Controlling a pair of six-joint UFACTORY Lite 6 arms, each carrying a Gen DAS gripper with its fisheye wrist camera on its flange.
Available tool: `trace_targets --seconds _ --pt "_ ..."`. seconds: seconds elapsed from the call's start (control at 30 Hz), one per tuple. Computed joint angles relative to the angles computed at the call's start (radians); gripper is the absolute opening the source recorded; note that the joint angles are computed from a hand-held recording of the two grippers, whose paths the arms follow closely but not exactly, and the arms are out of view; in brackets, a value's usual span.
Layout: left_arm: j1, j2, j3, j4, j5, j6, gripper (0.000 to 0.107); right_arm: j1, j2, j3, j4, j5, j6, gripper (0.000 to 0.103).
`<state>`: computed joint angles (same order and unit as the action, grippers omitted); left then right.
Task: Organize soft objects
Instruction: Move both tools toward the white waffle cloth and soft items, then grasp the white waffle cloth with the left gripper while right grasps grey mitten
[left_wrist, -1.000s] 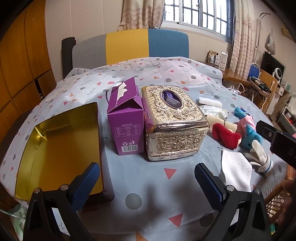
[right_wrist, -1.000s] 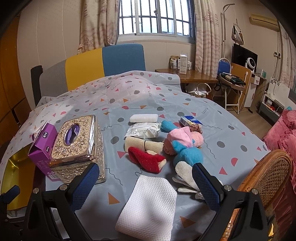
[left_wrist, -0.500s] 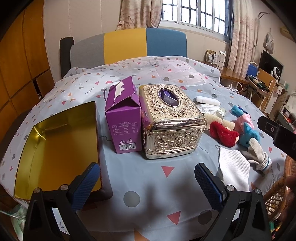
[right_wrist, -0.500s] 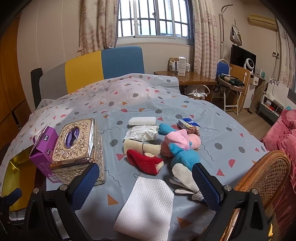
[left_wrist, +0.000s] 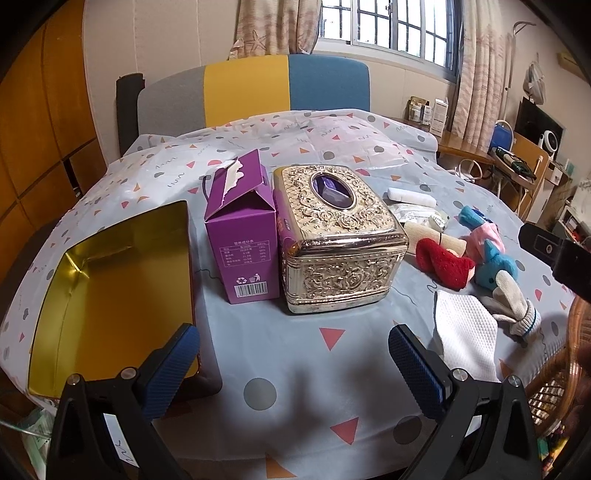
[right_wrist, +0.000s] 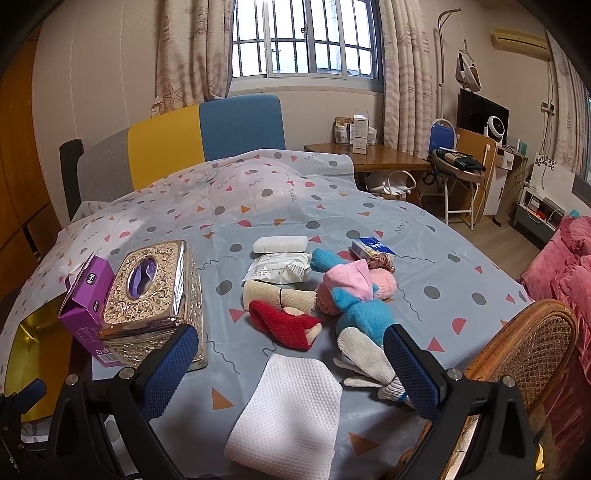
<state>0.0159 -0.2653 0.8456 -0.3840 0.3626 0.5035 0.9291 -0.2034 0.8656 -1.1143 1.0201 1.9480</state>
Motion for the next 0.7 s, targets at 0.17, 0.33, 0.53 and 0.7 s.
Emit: trace_targets --seconds 0.17,0.33,0.53,0.7 --pt "-0.009 0.008 0.005 -0.037 0.015 0.042 0.103 0.005 -0.039 -0.020 0.009 0.009 -0.015 0.102" --pt "0.031 0.089 0.071 -0.350 0.197 0.404 0.103 -0.005 -0.197 -0.085 0.044 -0.035 -0.119 0.102" --pt "-0.050 0.156 0.133 -0.360 0.257 0.452 0.103 -0.034 -0.441 -0.182 0.149 0.003 -0.268 0.102" --pt "-0.124 0.247 0.215 -0.362 0.327 0.456 0.103 -0.084 -0.601 -0.259 0.197 0.082 -0.322 0.102"
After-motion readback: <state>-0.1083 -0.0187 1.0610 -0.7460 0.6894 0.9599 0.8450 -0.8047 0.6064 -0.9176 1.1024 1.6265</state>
